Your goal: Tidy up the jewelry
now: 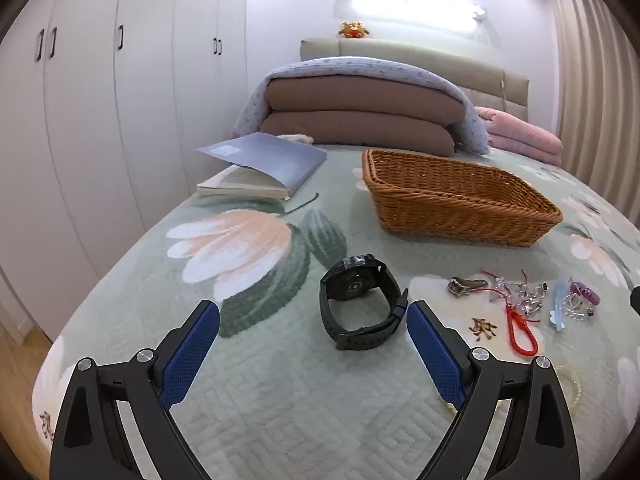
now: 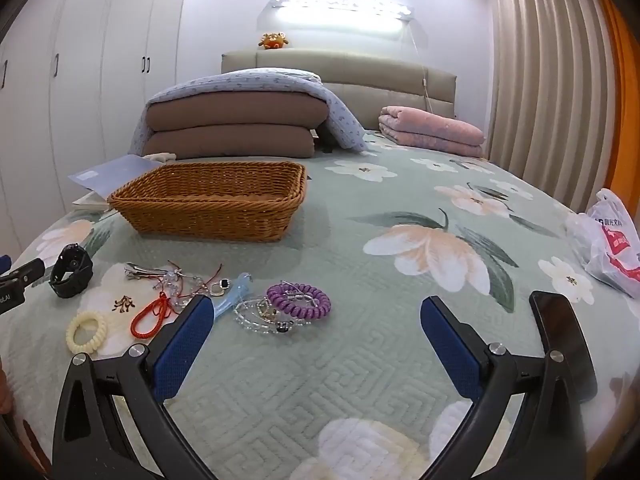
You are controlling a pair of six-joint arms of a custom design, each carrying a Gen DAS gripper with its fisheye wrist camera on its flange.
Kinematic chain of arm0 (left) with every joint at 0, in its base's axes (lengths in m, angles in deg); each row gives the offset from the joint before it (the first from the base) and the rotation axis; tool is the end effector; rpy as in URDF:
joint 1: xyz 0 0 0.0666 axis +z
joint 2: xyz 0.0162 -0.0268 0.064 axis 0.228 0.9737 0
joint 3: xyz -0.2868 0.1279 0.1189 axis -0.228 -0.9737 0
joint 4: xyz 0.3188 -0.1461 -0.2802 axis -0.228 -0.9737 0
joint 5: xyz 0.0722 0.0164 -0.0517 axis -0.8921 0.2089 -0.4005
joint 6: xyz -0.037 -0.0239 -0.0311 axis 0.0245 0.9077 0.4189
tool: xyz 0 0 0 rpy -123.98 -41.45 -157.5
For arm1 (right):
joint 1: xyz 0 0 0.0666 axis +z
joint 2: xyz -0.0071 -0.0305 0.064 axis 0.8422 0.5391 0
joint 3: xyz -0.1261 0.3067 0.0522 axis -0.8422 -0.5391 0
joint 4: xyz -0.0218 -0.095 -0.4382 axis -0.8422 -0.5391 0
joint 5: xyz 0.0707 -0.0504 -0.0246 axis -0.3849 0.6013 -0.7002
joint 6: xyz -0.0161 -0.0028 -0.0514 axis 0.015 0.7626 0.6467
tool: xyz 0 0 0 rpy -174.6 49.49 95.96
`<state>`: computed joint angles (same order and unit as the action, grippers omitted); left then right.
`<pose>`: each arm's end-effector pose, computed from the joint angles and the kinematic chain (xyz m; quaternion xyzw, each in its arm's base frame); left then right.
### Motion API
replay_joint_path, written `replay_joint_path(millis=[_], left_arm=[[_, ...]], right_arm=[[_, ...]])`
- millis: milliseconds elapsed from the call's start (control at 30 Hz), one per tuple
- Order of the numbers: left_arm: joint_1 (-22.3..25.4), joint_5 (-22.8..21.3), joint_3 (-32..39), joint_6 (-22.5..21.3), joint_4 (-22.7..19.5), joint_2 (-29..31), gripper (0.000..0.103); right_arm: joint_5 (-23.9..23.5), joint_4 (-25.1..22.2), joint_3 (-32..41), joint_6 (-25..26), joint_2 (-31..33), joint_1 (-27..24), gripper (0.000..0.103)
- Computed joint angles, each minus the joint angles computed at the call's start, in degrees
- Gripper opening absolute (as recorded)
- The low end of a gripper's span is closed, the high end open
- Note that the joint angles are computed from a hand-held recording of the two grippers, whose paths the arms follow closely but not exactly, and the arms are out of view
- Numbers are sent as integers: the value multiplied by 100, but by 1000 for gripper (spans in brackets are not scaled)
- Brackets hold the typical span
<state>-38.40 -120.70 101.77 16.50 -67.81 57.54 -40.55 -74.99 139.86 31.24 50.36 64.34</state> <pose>0.2708 -0.2935 0.4006 -0.2843 0.8276 0.1611 0.4565 0.3814 0.0557 0.4236 -0.2109 0.8391 0.0937 0.4926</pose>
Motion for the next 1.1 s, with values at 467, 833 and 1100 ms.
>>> replay_joint_path(millis=[467, 833, 1100], left_arm=[[-641, -995, 610, -589, 535, 359, 95], [-699, -1068, 847, -765, 624, 690, 95], [-641, -891, 525, -555, 688, 436, 95]], right_arm=[[-29, 413, -255, -20, -463, 105, 103], [138, 373, -137, -6, -397, 201, 103], [76, 314, -153, 9, -283, 103, 103]])
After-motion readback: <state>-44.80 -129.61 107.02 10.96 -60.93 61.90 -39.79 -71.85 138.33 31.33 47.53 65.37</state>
